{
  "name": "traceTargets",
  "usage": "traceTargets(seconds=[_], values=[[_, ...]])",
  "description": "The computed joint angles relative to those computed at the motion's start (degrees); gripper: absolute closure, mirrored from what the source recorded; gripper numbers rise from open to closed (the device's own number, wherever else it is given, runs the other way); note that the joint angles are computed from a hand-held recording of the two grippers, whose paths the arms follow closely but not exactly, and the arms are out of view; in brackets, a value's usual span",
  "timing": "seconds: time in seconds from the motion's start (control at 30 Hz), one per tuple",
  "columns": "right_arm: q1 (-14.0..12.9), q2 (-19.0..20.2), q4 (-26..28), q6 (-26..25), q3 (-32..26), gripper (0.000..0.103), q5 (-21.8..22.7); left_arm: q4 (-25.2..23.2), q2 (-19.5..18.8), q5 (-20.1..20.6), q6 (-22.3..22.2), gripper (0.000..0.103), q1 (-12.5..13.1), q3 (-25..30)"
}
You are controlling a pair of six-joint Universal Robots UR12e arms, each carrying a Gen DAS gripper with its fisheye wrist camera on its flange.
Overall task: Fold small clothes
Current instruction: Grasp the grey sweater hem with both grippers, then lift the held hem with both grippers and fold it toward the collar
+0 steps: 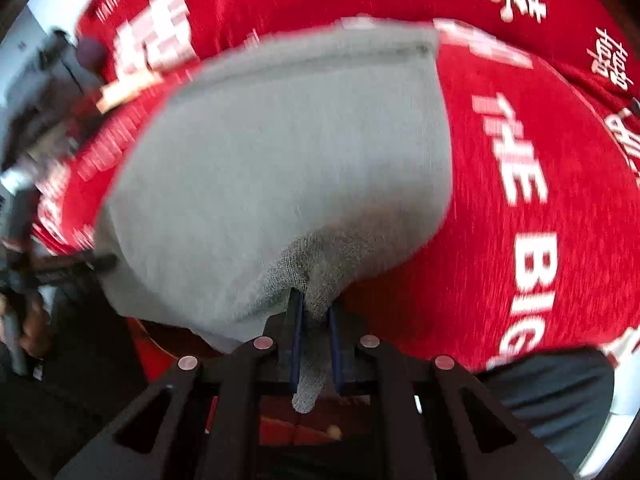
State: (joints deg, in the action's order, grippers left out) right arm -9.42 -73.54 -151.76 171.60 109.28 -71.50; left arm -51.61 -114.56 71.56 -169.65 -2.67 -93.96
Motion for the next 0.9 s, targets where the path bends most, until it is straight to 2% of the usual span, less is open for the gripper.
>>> traceTargets(seconds=[0.1,0.17,0.27,0.4,0.47,0.5,0.53,0.57,0.6,0.63,0.67,0.7,0.73,0.9], values=[[-1.3,0.2,-5.2,1.6,-1.2,0.09,4.9,4.6,0.1,-2.2,-1.6,0.09,0.5,1.0],[-1.5,1.3,-8.3,3.4,-3.0,0.09,5.9,6.6,-1.2,-4.2,-4.5,0.09,1.1,3.3],[-0.2,5.1,-11.8,8.2,-7.1,0.09,5.8,10.4,-4.2,-6.7,-10.7,0.09,1.3,7.1],[0.5,8.7,-8.8,10.6,-11.8,0.088,2.8,6.8,-9.4,-5.5,-14.2,0.09,1.1,13.3],[0.6,9.9,-4.5,11.2,-13.4,0.084,1.7,4.3,-10.6,-5.8,-14.6,0.089,1.1,14.1],[0.2,10.2,-3.3,11.9,-13.8,0.083,2.3,4.4,-10.6,-7.0,-14.9,0.08,1.5,13.6],[-0.2,10.1,-3.3,12.8,-13.5,0.08,3.8,5.3,-10.4,-8.6,-15.3,0.077,1.9,12.8],[-0.6,9.9,-4.0,13.3,-12.8,0.07,5.2,6.0,-9.7,-10.1,-15.6,0.072,2.4,11.5],[-1.0,9.3,-5.2,13.8,-11.5,0.064,6.5,6.5,-9.2,-11.3,-15.6,0.05,2.9,10.6],[-1.3,8.8,-6.4,14.1,-10.3,0.052,6.9,7.8,-8.7,-12.5,-16.0,0.022,3.4,9.7],[-1.6,8.3,-8.5,14.6,-8.9,0.043,7.3,10.7,-8.0,-13.2,-17.1,0.014,3.7,8.0],[-1.9,7.8,-10.5,15.1,-7.5,0.041,7.9,13.4,-7.4,-13.3,-18.0,0.009,4.0,6.5],[-2.0,7.4,-11.9,15.3,-6.5,0.04,8.5,14.7,-6.9,-12.9,-18.1,0.009,4.1,5.6],[-2.3,7.7,-11.7,14.9,-6.1,0.04,11.6,11.5,-7.5,-12.4,-17.3,0.009,3.1,6.6]])
